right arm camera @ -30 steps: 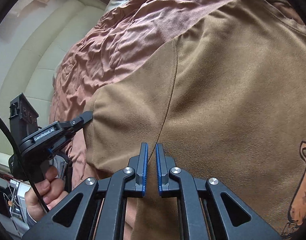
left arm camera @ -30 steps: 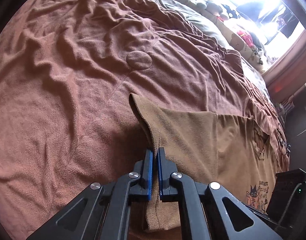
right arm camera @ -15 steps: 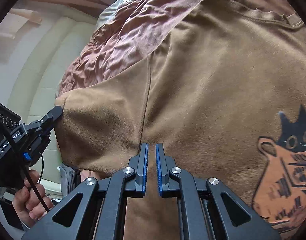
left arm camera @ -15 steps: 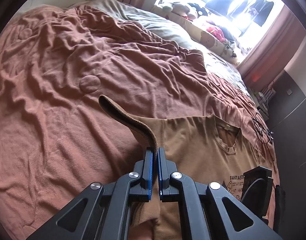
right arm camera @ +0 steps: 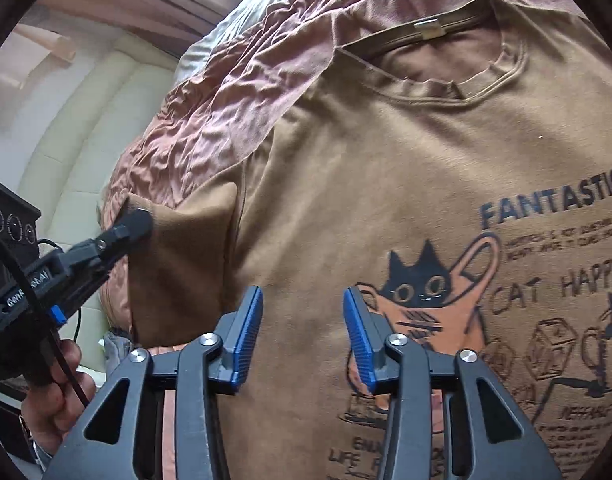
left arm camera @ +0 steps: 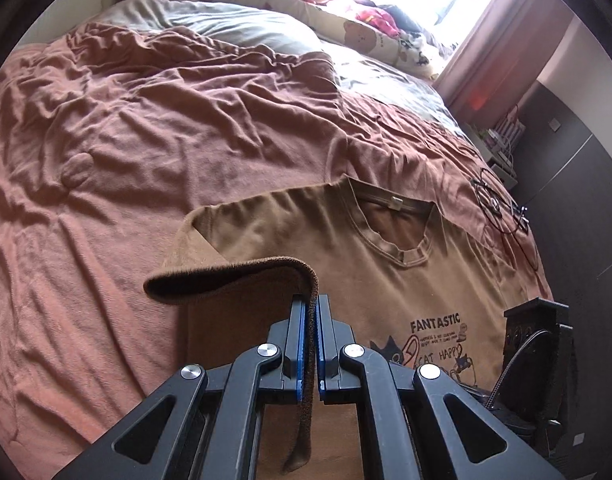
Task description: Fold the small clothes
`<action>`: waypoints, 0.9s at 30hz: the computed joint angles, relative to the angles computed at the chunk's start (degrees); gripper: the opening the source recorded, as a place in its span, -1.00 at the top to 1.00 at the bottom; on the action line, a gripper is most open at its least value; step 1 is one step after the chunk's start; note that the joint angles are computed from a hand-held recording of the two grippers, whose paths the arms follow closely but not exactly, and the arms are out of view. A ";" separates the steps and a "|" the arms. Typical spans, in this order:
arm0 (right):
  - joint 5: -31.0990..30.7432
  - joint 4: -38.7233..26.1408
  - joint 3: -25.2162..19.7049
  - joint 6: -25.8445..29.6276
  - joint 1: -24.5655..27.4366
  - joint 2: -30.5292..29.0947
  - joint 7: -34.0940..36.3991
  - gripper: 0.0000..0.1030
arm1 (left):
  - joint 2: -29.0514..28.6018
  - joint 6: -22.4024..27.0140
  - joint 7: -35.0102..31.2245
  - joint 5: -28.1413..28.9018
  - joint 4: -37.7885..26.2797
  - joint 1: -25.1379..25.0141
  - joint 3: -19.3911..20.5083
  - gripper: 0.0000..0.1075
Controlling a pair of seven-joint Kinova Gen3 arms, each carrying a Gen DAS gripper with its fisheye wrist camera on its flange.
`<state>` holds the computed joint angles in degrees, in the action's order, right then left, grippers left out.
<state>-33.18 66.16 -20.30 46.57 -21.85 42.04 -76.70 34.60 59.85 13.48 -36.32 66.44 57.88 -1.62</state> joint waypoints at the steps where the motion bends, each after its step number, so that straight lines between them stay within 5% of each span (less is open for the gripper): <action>1: -0.09 0.32 -0.01 0.09 0.36 -0.21 0.15 0.12 | 0.57 -0.81 -0.55 0.22 -0.47 -0.45 0.35 0.92; 5: -0.45 1.24 -0.14 0.46 1.29 -0.50 1.31 0.04 | 2.12 -3.41 -3.32 2.65 -1.72 -2.15 1.10 0.83; 10: 0.18 -0.37 0.46 1.16 0.31 0.43 1.92 0.04 | 1.26 -3.99 -0.68 1.51 0.07 0.48 -1.85 -0.29; 17: 5.17 -2.46 1.39 0.13 -3.89 0.21 3.89 0.04 | -1.47 -0.45 5.85 0.24 5.85 0.95 -1.03 -0.30; 22: 11.92 -3.50 2.89 -0.66 -8.84 -0.69 7.72 0.04 | -4.46 -3.09 11.21 0.37 13.69 0.17 0.90 0.14; 27: 15.59 -5.43 3.61 0.63 -12.30 -0.25 9.55 0.04 | -6.88 -6.62 16.58 0.22 20.41 -0.03 2.51 0.24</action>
